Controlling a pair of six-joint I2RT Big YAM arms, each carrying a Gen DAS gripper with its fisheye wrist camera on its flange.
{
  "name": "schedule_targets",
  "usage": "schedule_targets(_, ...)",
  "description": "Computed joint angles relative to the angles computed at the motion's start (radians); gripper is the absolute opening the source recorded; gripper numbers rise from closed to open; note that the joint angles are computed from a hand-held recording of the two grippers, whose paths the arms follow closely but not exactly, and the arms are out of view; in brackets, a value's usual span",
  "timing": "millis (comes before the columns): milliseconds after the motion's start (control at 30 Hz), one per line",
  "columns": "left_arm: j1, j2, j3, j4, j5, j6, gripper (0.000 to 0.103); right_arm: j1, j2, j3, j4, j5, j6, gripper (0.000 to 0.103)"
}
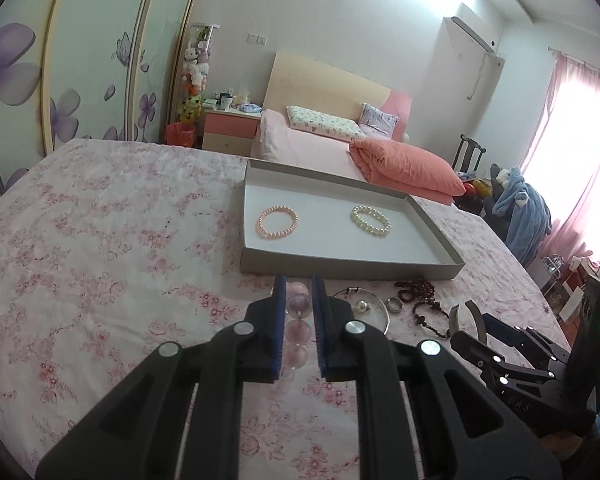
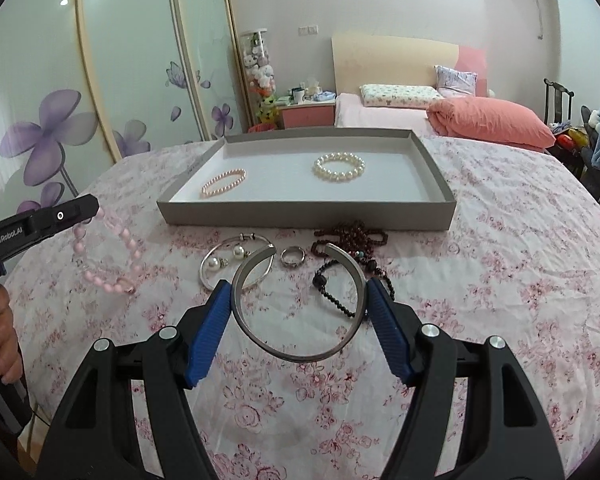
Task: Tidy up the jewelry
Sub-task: 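Lift and carry the cuff bangle and pink bead bracelet over the gray tray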
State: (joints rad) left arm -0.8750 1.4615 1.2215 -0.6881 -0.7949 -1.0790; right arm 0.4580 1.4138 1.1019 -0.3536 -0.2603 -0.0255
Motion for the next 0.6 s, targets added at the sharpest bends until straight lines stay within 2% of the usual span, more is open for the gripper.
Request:
schedule_targets(400, -0.026, 0.022, 0.056, -0.042, -0.094, 0.018, 0.014, -0.004, -0.024, -0.015, 0.081, 0.028, 0.026, 0.068)
schedule_targets(600, -0.03, 0.053, 0.117, -0.079, -0.147, 0.057, 0.014, -0.005, -0.03, -0.008, 0.131, 0.051, 0.026, 0.068)
